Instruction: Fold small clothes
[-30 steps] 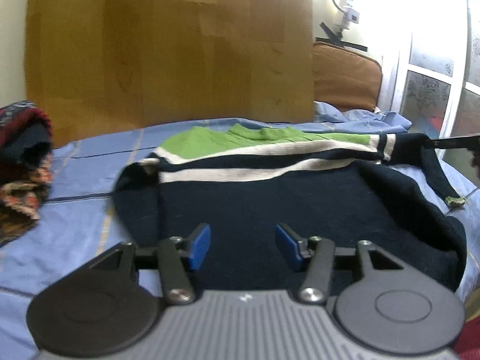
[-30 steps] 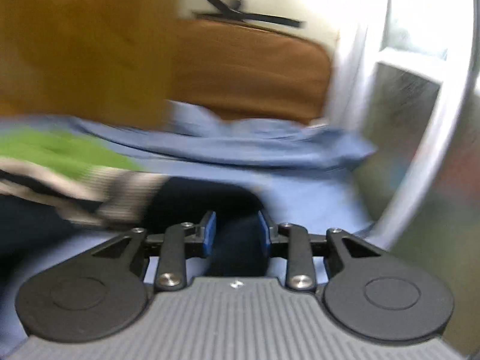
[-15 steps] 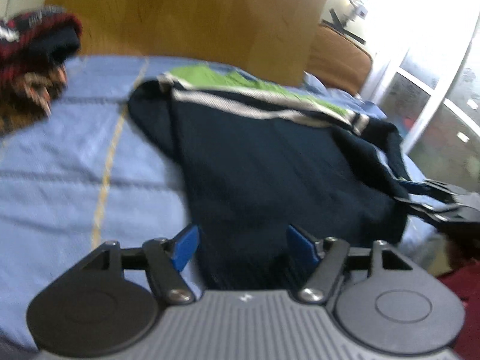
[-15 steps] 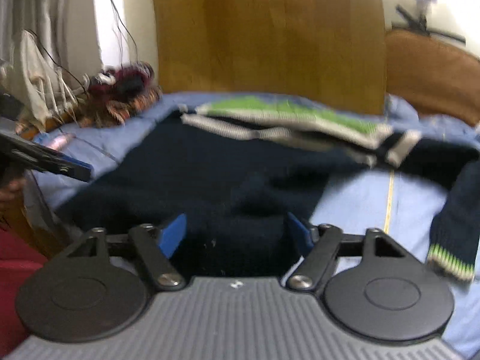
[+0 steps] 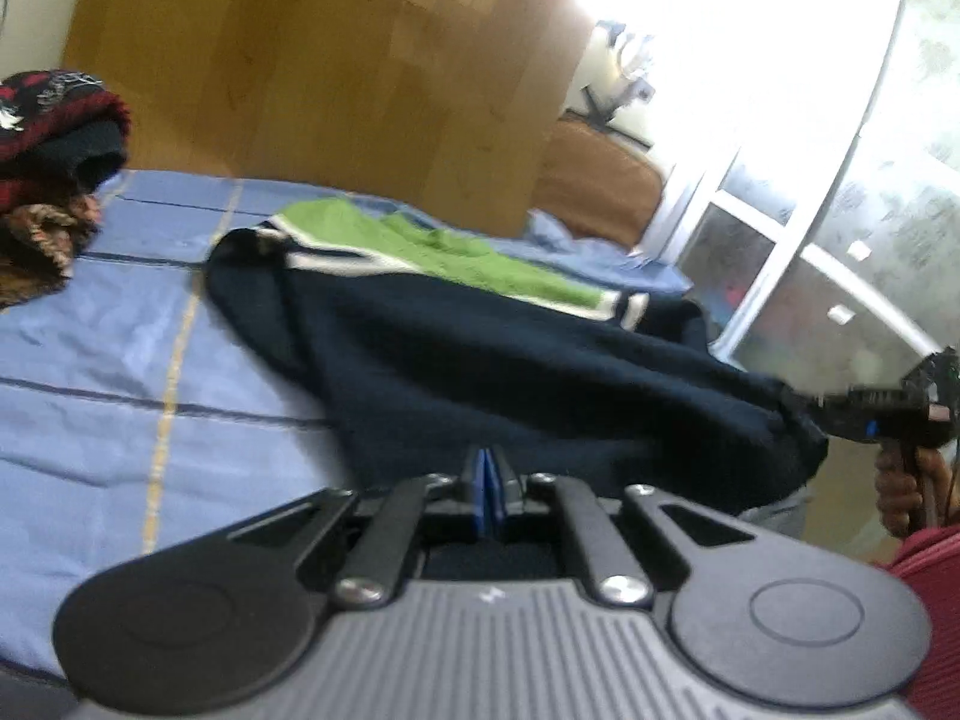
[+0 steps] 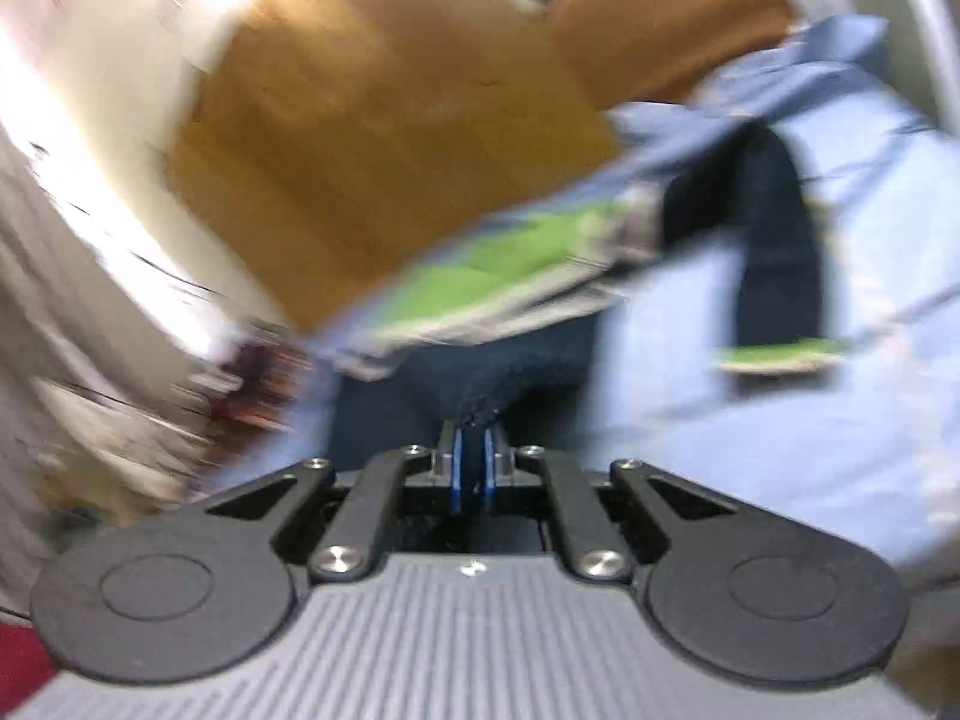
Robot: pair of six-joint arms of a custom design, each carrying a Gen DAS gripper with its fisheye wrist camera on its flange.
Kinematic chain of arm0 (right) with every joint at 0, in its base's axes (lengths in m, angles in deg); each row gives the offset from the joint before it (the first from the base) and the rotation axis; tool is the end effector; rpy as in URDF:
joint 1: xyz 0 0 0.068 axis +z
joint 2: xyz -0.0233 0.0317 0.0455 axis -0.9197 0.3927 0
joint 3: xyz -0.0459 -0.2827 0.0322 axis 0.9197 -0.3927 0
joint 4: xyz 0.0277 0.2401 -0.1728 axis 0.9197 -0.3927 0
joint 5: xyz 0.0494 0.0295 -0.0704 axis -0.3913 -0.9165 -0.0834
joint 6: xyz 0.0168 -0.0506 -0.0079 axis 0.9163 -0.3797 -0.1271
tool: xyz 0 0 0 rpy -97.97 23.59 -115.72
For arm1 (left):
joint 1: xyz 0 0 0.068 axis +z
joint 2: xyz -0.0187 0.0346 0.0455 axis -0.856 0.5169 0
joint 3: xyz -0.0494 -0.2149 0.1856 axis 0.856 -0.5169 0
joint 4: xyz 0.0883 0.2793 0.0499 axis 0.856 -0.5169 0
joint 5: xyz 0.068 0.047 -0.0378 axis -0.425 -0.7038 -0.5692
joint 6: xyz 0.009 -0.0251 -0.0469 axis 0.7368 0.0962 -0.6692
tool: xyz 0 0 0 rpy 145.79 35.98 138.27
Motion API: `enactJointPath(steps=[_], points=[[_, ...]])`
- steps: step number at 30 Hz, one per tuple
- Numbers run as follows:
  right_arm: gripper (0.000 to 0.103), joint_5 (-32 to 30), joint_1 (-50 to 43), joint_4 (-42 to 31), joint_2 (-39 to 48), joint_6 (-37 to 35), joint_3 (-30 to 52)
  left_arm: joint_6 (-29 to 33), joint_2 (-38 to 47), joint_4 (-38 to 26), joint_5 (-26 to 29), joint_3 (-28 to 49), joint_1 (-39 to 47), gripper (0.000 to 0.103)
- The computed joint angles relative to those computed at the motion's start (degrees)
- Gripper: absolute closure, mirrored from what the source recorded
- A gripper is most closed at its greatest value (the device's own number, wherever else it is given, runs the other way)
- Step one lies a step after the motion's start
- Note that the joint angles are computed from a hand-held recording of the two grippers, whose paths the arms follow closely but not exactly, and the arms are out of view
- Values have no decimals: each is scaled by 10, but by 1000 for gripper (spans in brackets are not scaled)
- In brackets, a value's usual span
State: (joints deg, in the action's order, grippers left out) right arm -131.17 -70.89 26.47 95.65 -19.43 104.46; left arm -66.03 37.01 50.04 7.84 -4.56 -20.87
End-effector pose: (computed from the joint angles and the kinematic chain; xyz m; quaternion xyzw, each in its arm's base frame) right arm 0.3986 -0.0012 0.1770 -0.1141 0.8606 0.3733 0.3271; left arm 0.2347 0.1524 0.1633 -0.0640 0.8724 -0.1679 0.4546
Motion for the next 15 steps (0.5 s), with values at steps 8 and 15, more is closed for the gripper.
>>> enactJointPath(steps=[8,15], points=[[84,188,27,122,-1,-8,-63,-20,80,6,-57,41,7,98],[68,92,155,108,31,-59,11,-108,191,75,-110,144,-1,66]])
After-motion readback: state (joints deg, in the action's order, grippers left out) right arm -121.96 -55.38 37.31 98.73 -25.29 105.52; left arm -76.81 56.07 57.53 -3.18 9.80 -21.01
